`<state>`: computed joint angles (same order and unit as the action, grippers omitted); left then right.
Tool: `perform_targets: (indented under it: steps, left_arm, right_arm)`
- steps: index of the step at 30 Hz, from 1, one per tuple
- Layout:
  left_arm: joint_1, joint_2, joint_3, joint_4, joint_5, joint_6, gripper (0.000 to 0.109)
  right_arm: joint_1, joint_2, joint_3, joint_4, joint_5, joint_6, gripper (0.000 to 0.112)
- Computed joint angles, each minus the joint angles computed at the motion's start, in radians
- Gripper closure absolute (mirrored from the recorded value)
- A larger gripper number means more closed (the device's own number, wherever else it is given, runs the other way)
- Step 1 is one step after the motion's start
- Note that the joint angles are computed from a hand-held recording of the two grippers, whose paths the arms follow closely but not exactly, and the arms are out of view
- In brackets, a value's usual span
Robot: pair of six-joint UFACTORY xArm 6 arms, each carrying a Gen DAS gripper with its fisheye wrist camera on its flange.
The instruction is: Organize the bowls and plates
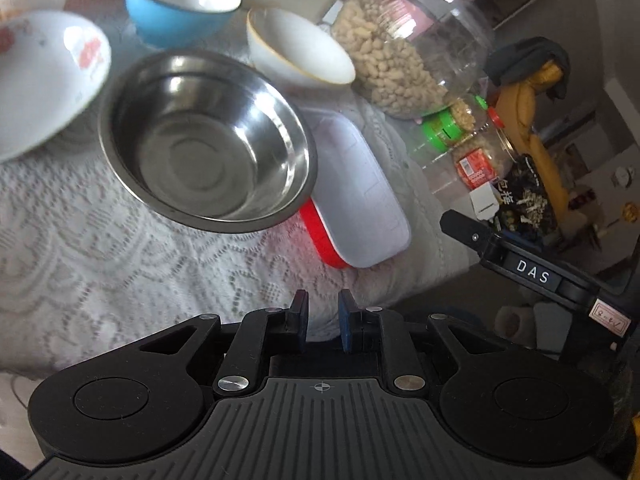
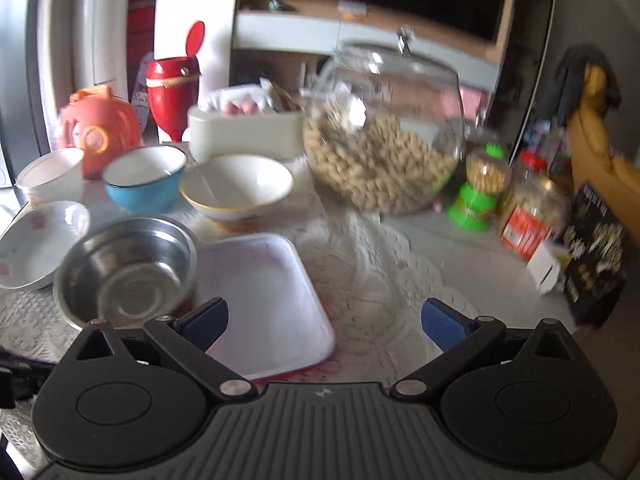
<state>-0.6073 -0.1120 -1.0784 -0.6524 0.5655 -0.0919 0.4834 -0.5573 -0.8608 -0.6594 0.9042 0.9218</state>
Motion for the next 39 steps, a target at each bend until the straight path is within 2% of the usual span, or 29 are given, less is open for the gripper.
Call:
perform_targets:
  steps: [3,5,8,9,11,14,16,18,21,25,28,31,33,35,39]
  left_arm:
    - [0.0,0.091,-0.062,-0.097,-0.012,-0.026,0.09]
    - [-0.006,0.14,-0.1,-0.125,-0.036,-0.041,0.09]
    - [-0.021,0.195,-0.155,-0.015,-0.074,-0.102,0.09]
    - [-0.025,0.208,-0.17,0.036,-0.075,-0.121,0.09]
    - [-0.03,0.228,-0.195,0.101,-0.071,-0.135,0.09]
    - [-0.035,0.267,-0.244,0.126,-0.037,-0.122,0.09]
    - [-0.043,0.295,-0.284,0.157,-0.03,-0.117,0.084]
    - [-0.052,0.329,-0.328,0.172,-0.043,-0.094,0.078]
    - [-0.066,0.402,-0.412,0.164,-0.069,-0.042,0.078]
    - [-0.075,0.511,-0.542,0.066,-0.05,0.091,0.083]
    - [-0.055,0.519,-0.573,-0.122,0.02,0.248,0.083]
    - [-0.024,0.416,-0.476,-0.238,0.026,0.402,0.083]
    - [0.012,0.331,-0.404,-0.215,0.04,0.422,0.083]
    - [0.061,0.261,-0.347,-0.144,0.058,0.392,0.083]
    - [0.147,0.125,-0.19,0.147,-0.023,0.241,0.083]
  right_arm:
    - [-0.135,0.032,0.015,0.236,-0.099,-0.18,0.01]
    - [-0.193,0.074,0.014,0.363,-0.159,-0.271,0.01]
    - [-0.247,0.14,0.003,0.541,-0.236,-0.393,0.011]
    - [-0.261,0.163,-0.004,0.593,-0.254,-0.43,0.015]
    - [-0.282,0.221,-0.035,0.694,-0.25,-0.488,0.023]
    - [-0.321,0.29,-0.071,0.939,-0.218,-0.646,0.032]
    - [-0.34,0.302,-0.075,1.068,-0.197,-0.715,0.033]
    - [-0.348,0.287,-0.061,1.07,-0.221,-0.715,0.033]
    - [-0.38,0.251,-0.039,1.058,-0.254,-0.692,0.032]
    - [-0.426,0.231,-0.017,0.98,-0.266,-0.602,0.032]
    - [-0.428,0.21,0.01,0.808,-0.285,-0.463,0.032]
    - [-0.389,0.163,0.028,0.596,-0.341,-0.356,0.03]
    - [-0.35,0.14,0.025,0.508,-0.388,-0.316,0.026]
    - [-0.298,0.156,-0.01,0.497,-0.417,-0.33,0.023]
    - [-0.188,0.274,-0.112,0.66,-0.409,-0.439,0.022]
